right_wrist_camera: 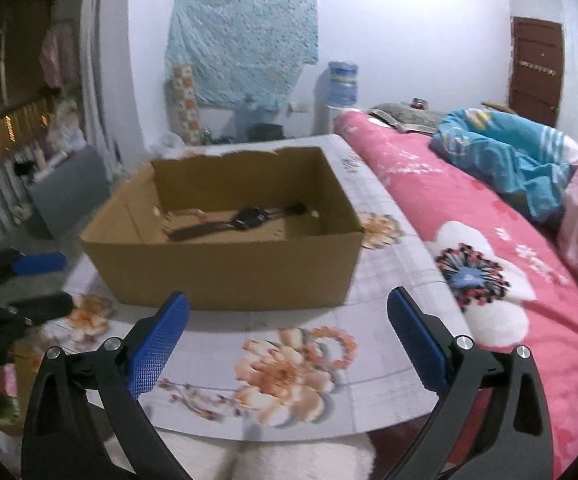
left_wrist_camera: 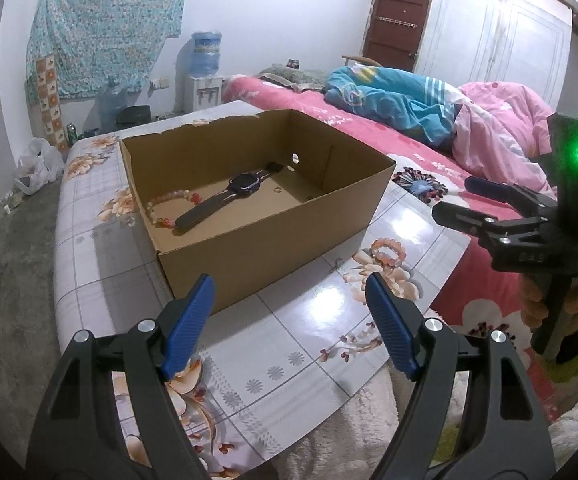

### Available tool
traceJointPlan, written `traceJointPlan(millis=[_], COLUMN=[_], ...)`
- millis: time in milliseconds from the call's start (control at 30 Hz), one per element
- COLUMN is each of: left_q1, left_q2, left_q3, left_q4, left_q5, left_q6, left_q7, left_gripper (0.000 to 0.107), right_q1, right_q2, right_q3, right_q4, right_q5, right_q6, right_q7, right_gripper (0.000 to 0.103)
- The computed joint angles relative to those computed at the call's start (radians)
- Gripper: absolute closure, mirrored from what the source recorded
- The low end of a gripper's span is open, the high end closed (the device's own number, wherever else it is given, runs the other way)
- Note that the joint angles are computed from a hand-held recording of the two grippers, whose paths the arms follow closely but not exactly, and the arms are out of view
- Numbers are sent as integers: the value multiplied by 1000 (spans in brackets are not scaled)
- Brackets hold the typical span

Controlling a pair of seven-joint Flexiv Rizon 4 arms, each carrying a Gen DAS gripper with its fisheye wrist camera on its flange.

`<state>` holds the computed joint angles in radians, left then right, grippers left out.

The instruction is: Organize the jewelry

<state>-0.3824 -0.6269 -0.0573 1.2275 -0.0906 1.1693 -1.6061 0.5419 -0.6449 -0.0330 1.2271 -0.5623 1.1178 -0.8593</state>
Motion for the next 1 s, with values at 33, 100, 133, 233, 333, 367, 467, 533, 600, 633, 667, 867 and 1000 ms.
traceJointPlan(millis=[33,100,133,233,333,367,467,533,600,633,667,867,1000], left_q1=[1,4,2,-13,-27,-33,-44,-53,-58,-65,-72,-88,-92], left_q2=[0,1,0,-13,-31,-42,-76,-102,-131,-152,-170,-286,-367], left_q3=[-1,-7,-5,8,15,17,15,18,16,22,29,39,31], left_q4=[2,11,11,-1,-21,-33,-70,-104,-146,-179,-210,-411,-554], left_q5=[1,-1,2,16,31,37,46,53,57,64,71,84,71], left_q6=[2,7,6,-8,-30,-44,-76,-94,-112,-123,-137,-255,-339], left_q7=[3,12,13,8,6,5,13,14,26,30,32,56,89], left_gripper=[33,33,33,33,33,33,33,33,33,33,34,55,68], right_q1=[7,8,0,-29,-72,-68,-62,-80,-95,-104,-104,-107,-116], right_q2=[2,8,11,22,28,26,17,6,-3,-11,-14,-39,-54], right_q3=[-12,-21,-15,9,46,38,31,64,92,107,108,107,119], right_q4=[2,11,18,50,107,113,125,117,113,105,102,97,92], right_q5=[-9,-20,-17,3,46,45,43,78,120,145,158,207,239], right_q6=[-21,-41,-47,-30,42,37,11,10,25,36,44,126,160], right_q7=[10,24,19,-1,-64,-65,-74,-113,-141,-156,-163,-189,-205], right_gripper=[6,6,6,6,6,6,6,6,6,6,6,7,14])
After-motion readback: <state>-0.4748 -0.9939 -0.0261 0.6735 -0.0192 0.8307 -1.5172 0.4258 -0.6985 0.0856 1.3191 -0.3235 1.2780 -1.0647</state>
